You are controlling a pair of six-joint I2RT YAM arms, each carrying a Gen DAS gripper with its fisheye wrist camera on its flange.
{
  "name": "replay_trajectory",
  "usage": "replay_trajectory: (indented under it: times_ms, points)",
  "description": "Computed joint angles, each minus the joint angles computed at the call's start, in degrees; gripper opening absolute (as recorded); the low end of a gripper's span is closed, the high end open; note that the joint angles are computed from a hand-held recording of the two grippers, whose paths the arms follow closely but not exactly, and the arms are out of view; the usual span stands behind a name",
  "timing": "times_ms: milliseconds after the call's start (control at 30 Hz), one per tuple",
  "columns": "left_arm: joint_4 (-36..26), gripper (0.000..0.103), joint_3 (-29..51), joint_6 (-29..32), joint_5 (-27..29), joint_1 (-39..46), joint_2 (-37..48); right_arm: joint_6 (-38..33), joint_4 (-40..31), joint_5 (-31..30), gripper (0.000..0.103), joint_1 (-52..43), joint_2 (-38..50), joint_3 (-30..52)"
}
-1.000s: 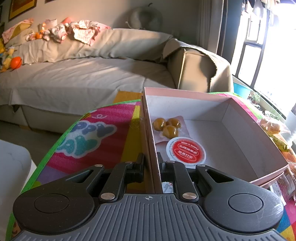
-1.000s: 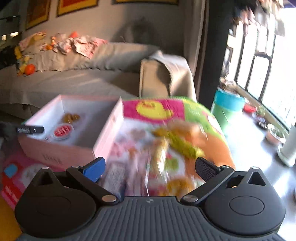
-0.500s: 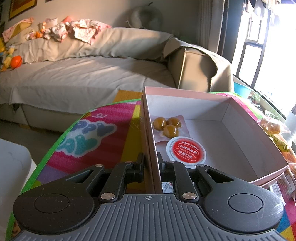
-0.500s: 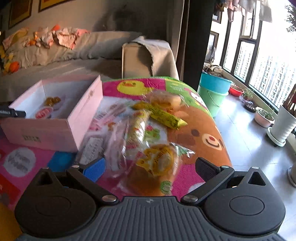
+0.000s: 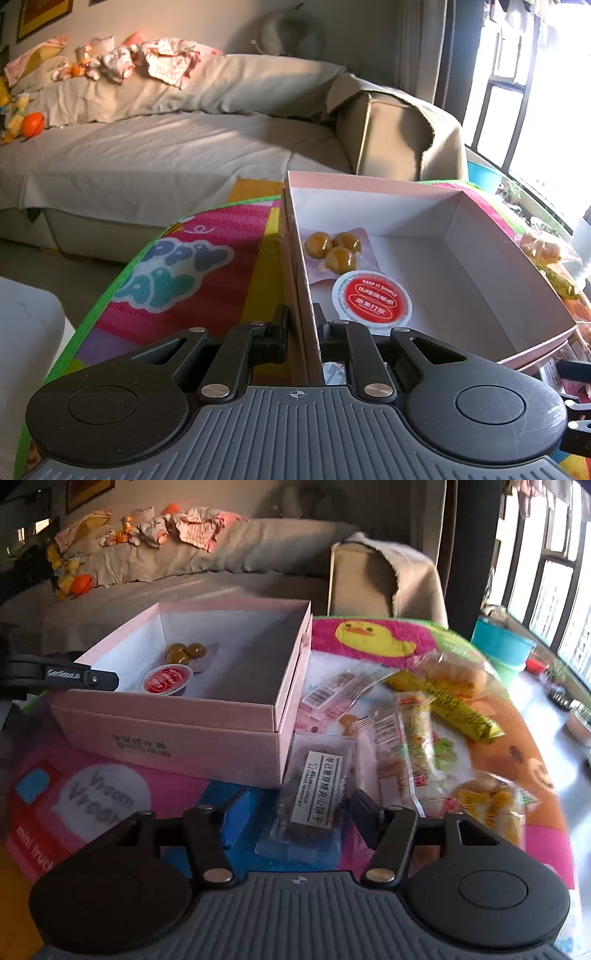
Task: Organize objects
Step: 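Grasp the wrapped biscuit packet with the right tool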
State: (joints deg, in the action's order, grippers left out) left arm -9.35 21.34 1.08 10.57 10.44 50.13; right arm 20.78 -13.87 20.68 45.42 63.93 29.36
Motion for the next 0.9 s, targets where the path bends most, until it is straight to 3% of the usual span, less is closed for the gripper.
replay_trajectory:
  times_ms: [167, 433, 533, 733, 900]
  points:
    - [0.0, 0.014, -0.2, -0.1, 0.1, 0.0, -0.2, 0.4, -5.8, 1.2, 0.039, -0.9, -4.0, -0.1]
    - [-0.1, 0.014, -0.1, 0.0, 0.0, -0.1, -0.2, 4.1, -17.8, -1.5, 0.039, 2.1, -15.4, -1.3]
    - [-0.2, 0.014, -0.1, 0.0, 0.0, -0.1, -0.2, 4.2, -15.7, 1.6, 0.039, 3.4, -13.7, -1.5]
    - [-0.1, 0.014, -0.1, 0.0, 0.1, 0.0, -0.3, 1.3, -6.3, 0.4, 0.047, 0.0, -7.6, -2.0]
    - [-0.4, 0.014, -0.1, 0.0, 0.1, 0.0, -0.4, -0.5, -11.3, -0.2, 0.037, 1.7, -8.5, -0.1]
